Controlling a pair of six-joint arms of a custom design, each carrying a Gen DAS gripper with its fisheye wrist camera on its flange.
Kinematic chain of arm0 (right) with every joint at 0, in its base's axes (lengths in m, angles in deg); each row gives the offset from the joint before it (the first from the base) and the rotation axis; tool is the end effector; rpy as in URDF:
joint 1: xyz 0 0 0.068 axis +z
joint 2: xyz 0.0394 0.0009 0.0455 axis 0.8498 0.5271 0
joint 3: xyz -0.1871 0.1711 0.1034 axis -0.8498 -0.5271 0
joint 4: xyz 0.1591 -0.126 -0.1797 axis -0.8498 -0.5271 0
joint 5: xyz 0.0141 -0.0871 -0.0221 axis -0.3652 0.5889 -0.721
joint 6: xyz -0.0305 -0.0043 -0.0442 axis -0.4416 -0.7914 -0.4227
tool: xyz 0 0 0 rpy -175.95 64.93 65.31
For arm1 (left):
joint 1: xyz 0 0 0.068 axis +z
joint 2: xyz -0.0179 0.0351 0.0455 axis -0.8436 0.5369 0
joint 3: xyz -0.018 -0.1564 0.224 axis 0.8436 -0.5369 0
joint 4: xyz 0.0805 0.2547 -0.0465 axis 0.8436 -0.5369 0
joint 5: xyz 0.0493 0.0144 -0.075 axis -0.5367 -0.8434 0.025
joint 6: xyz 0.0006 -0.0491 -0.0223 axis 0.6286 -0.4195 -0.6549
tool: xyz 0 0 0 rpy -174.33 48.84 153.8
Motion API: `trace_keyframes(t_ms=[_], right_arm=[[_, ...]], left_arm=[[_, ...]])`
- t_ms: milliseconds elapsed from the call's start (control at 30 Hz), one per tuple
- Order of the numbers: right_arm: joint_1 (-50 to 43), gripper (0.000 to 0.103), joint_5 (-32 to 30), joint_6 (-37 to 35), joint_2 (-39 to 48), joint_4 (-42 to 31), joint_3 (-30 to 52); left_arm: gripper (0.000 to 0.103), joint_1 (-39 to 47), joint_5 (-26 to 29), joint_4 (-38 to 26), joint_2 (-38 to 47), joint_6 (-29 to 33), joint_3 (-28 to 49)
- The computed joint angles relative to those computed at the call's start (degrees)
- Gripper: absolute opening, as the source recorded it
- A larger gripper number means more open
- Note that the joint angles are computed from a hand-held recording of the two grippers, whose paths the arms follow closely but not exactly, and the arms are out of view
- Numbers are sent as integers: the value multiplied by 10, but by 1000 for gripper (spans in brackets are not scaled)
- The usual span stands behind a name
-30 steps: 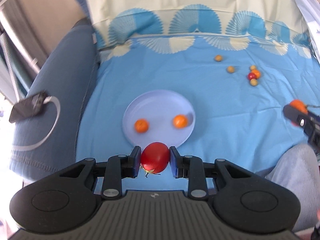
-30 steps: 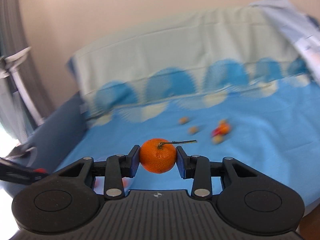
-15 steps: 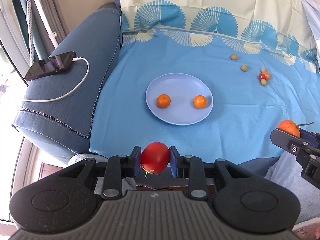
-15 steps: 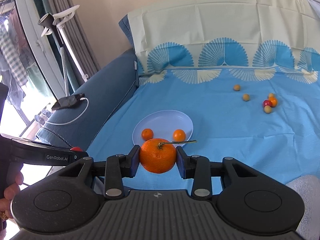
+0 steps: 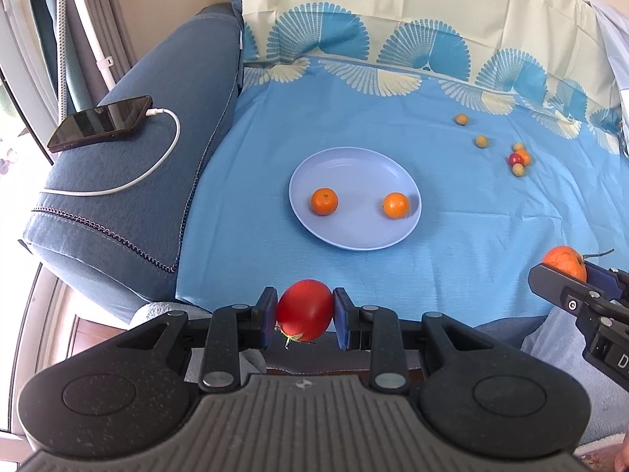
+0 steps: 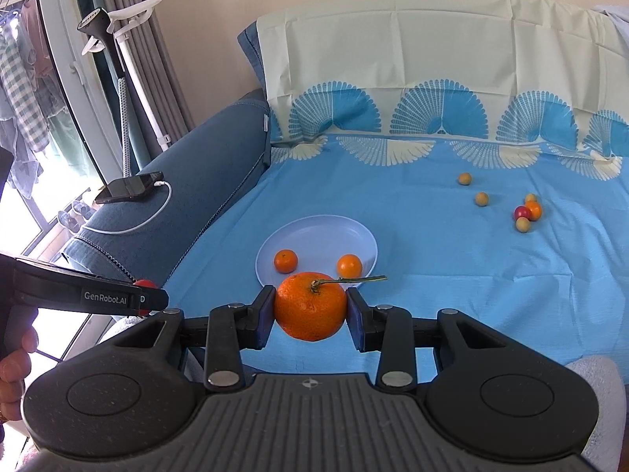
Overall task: Organize fruits
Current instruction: 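Carry the red tomato in the left tool to the plate while the right tool carries the orange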
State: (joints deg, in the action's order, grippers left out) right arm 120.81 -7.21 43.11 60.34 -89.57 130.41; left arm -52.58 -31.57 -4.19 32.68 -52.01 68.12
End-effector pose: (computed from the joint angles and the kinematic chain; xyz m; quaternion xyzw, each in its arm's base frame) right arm 0.1455 0.2260 0.4064 0.2119 0.8775 0.0761 0.4234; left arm 0.3124 0.0164 0.3966 0.2850 0.9124 -0.0514 0.2891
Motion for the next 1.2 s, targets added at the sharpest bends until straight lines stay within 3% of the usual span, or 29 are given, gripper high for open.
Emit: trace_keyframes(t_ms=[1200], right_arm=[[-86,40,-49,-72,11,57,-23]], left_arm=[[33,-38,-34,7,99,-44,86]])
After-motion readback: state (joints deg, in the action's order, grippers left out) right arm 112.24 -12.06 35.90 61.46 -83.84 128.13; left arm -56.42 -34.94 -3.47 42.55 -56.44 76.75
